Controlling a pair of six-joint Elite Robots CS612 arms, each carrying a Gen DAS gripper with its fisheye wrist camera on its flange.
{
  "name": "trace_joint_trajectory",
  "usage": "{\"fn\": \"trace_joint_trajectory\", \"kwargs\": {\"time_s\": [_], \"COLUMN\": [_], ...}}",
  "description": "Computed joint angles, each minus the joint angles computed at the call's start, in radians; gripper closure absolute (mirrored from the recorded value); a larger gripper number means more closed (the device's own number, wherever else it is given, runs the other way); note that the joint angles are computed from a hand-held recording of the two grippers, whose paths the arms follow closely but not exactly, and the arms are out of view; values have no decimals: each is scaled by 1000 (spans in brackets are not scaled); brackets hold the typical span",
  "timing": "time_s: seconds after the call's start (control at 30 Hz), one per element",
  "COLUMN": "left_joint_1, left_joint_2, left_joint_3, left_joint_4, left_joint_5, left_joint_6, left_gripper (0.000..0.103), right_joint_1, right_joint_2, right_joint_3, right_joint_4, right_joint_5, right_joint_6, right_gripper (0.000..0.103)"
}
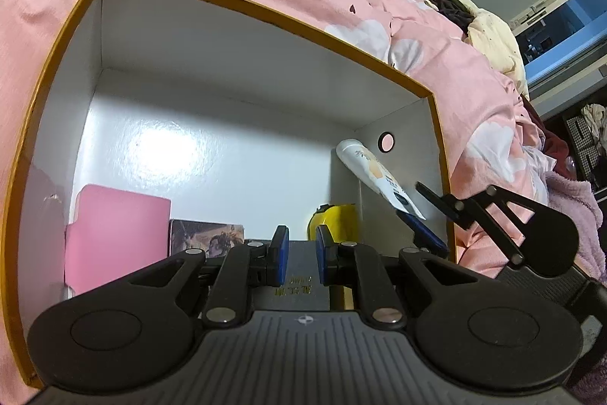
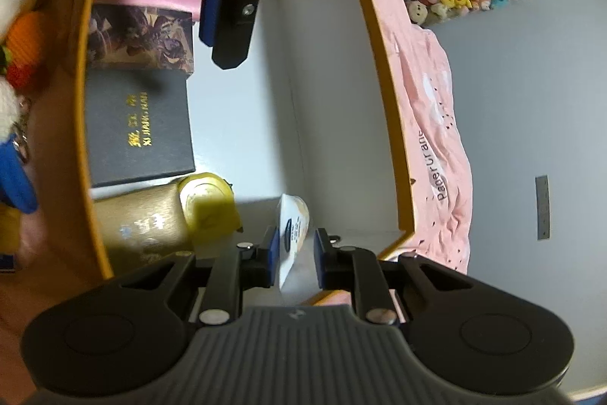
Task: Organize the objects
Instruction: 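Lower the tape measure and lotion tube into the box and open both grippers, then grasp the white plush with the left gripper while the right gripper grasps the crocheted bunny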
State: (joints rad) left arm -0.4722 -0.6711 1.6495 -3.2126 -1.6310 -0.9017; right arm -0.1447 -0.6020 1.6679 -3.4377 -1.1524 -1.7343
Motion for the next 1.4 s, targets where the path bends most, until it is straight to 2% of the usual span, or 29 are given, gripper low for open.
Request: {"fn": "trace_joint_trajectory", "kwargs": {"time_s": [0.03,0.07,0.1,0.17,0.27,0.33,0.47,0.6,0.8,0.97,1.1,1.23,1.4], "left_joint_1": [0,-1,-1,-2,-5,-5,-6,-8,-20,-44,-70,-95,-126], "left_joint_2": [0,0,1,1,-3,-5,-13,-21,-36,-64,-90,-125,-163], "left_joint_3": [1,0,-1,-1,4,8,21,32,53,85,126,180,242], "left_joint_4": [-1,-3,-3,-4,-3,-3,-8,-16,-37,-45,-91,-133,-160], "left_joint_5": [-2,-4,-7,-9,-5,-4,8,16,20,78,135,182,253], "left_joint_6": [1,3,5,8,10,6,1,6,29,62,122,175,200], "left_gripper": [87,87,87,87,87,87,87,87,87,87,87,86,84], "right_joint_1": [0,4,9,8,20,29,37,42,45,33,18,-4,-39], "right_joint_2": [-6,-13,-14,-15,-2,6,-11,-13,-33,-61,-85,-117,-156], "right_joint_3": [2,4,5,30,14,-8,-25,-25,-28,13,52,104,177], "right_joint_4": [21,41,52,17,4,33,155,158,241,228,199,159,132], "right_joint_5": [-6,-17,-30,-37,-58,-75,-97,-134,-181,-163,-125,-59,51], "right_joint_6": [5,8,8,1,18,42,72,102,196,220,266,358,484], "right_gripper": [89,98,103,103,103,103,101,100,99,97,96,96,86]}}
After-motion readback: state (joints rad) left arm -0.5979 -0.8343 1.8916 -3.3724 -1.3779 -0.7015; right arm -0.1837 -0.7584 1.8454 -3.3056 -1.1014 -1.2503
